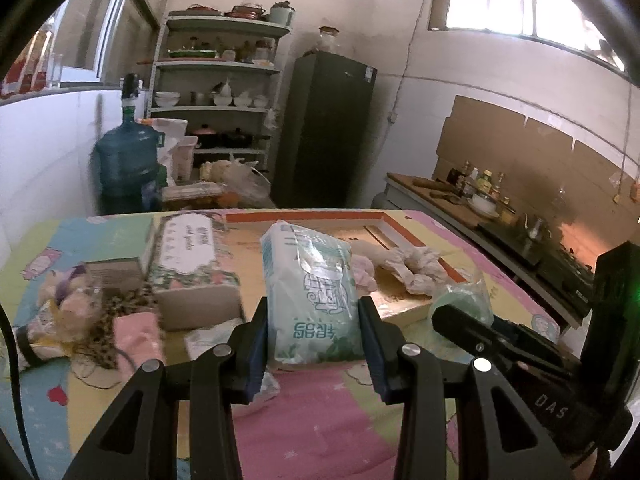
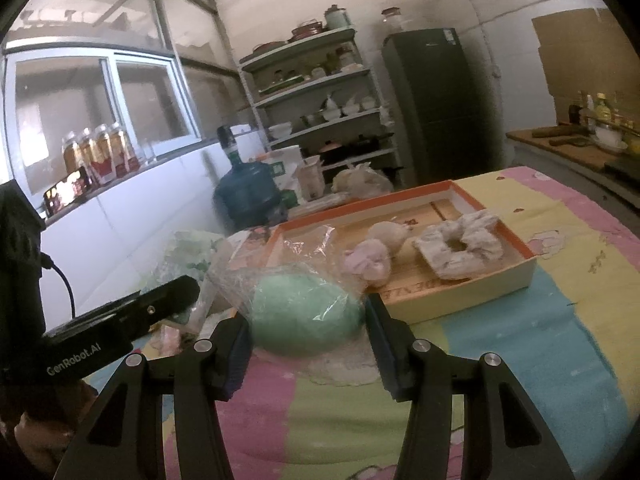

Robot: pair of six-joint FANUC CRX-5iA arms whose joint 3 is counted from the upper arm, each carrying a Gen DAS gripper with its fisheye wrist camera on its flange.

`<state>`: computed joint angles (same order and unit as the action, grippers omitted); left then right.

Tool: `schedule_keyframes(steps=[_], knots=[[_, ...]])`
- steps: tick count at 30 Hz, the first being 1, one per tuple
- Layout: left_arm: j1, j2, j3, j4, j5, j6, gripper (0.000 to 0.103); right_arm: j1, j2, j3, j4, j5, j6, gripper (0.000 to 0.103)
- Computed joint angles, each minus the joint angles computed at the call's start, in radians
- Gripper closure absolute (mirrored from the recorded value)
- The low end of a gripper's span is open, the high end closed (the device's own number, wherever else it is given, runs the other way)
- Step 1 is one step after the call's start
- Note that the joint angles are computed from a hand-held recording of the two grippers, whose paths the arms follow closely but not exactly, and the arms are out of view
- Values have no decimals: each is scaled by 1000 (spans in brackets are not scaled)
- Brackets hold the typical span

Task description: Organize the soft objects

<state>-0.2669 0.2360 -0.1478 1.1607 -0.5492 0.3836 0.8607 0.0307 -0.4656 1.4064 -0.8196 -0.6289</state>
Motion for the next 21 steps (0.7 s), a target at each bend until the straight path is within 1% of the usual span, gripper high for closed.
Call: schedule_keyframes(steps=[4, 10, 15, 21], knots=[[-17, 21, 21, -16, -4, 21, 61, -10, -24, -27, 2, -8, -8, 49], [-46, 48, 50, -23, 10, 44, 61, -38, -53, -57, 24, -13, -13, 49], [-72, 74, 76, -24, 28, 65, 61, -73, -67, -74, 45, 5, -15, 49], [-90, 102, 117, -73, 52, 115, 61, -110, -87, -91, 65, 12, -6, 49]])
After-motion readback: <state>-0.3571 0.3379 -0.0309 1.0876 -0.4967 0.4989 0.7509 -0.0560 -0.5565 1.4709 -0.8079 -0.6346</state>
